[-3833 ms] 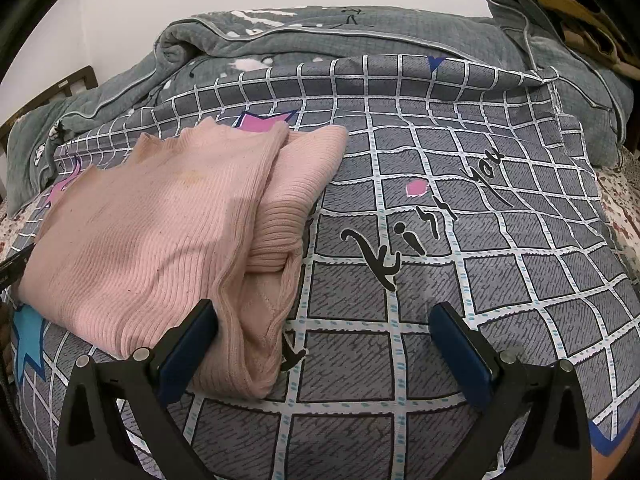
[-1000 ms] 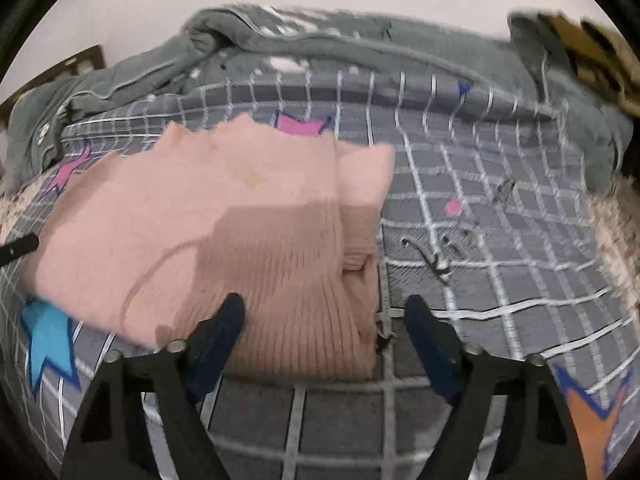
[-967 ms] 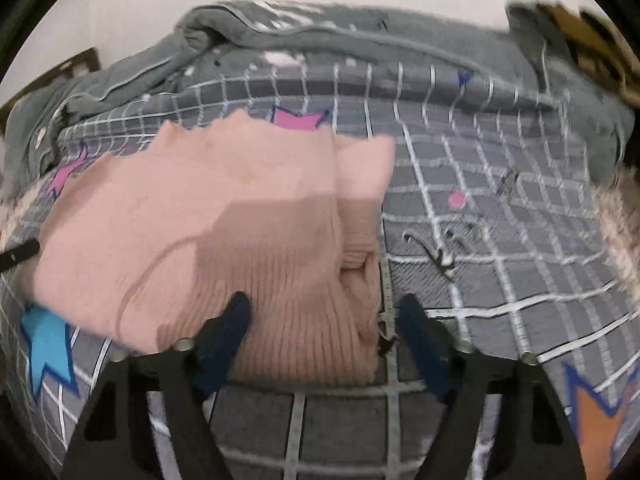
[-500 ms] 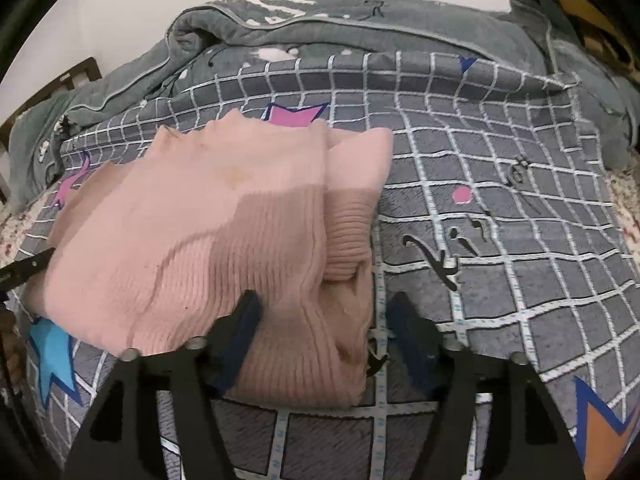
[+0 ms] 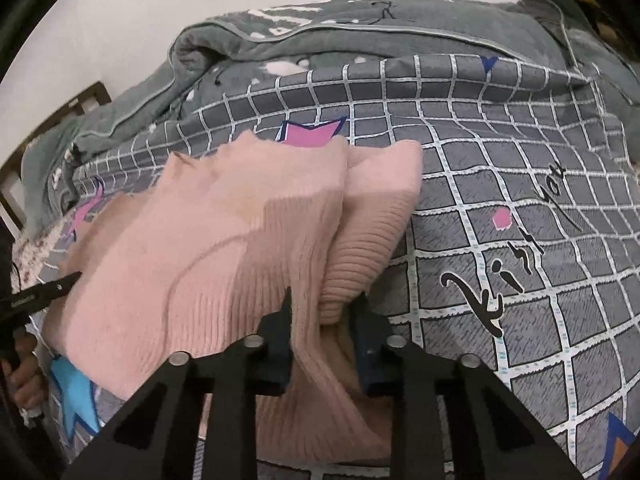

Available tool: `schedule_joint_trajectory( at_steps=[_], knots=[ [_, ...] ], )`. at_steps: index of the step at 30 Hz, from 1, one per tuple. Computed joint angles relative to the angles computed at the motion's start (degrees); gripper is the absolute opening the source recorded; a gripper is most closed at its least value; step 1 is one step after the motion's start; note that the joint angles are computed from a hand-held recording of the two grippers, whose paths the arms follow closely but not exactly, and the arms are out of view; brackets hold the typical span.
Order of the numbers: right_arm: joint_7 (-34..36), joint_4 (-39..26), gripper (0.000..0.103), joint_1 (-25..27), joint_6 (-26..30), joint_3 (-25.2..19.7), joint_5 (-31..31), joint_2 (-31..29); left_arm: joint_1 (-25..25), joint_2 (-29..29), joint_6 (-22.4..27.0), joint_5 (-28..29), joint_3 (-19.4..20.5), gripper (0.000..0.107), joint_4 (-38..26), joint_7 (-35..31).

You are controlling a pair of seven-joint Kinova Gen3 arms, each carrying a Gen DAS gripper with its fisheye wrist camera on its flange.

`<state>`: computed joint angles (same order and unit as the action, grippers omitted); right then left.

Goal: Fold small clothes

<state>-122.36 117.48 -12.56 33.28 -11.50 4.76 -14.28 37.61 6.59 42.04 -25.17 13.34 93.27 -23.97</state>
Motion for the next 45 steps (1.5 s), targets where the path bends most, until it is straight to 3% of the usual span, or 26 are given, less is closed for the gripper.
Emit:
schedule_joint_trajectory(
  at_steps=[4,16,24,27,29,31,35,38,41,45],
  knots=[
    [4.0,1.3,0.018,-1.9,-0.7,4.1,-6.3,-2.9,0.9,-1.4,0.7,-1.7,0.5,0.021,0.5,1.9],
    [4.5,0.1,0.016,-1.1,5.3,0.6,-8.8,-12.1,1.4,-6.7,5.0,-4.4,5.7,0.02,0.5,5.3],
    [6.1,0.0,0.016,-2.3,11.8,0.6,-11.6,-17.1,-1.0,-11.0,6.3,-1.6,9.7,0.022,4.6,6.8],
    [5.1,1.5,0.02,0.1,12.0,-1.7,-10.4,-16.6,-1.9,-10.1,7.8,-2.2,10.9,0.025,5.2,9.2],
    [2.3,2.4,0.026,3.5,11.8,-6.1,-6.6,-15.2,-2.1,-10.0,6.5,-1.0,10.1,0.029,6.5,9.3],
    [-1.2,2.6,0.044,7.0,12.5,-11.4,-2.0,-13.7,-2.6,-10.4,4.7,-0.5,9.6,0.034,8.0,9.5],
    [-7.3,1.5,0.05,9.0,15.9,-16.3,3.6,-13.9,-3.3,-9.9,4.2,-1.9,9.8,0.055,8.7,10.1],
    [-12.8,-1.8,0.055,11.5,19.8,-22.3,9.0,-15.2,-3.9,-9.8,1.2,-0.3,8.6,0.058,9.6,7.8],
    [-14.1,-3.9,0.066,9.9,19.5,-24.3,10.1,-15.8,-4.6,-9.0,-1.1,0.6,7.8,0.061,9.6,6.5],
    [-16.6,-6.0,0.067,9.5,18.7,-29.1,10.4,-13.1,-4.9,-7.9,-3.7,1.2,6.8,0.058,9.3,5.6]
  ],
)
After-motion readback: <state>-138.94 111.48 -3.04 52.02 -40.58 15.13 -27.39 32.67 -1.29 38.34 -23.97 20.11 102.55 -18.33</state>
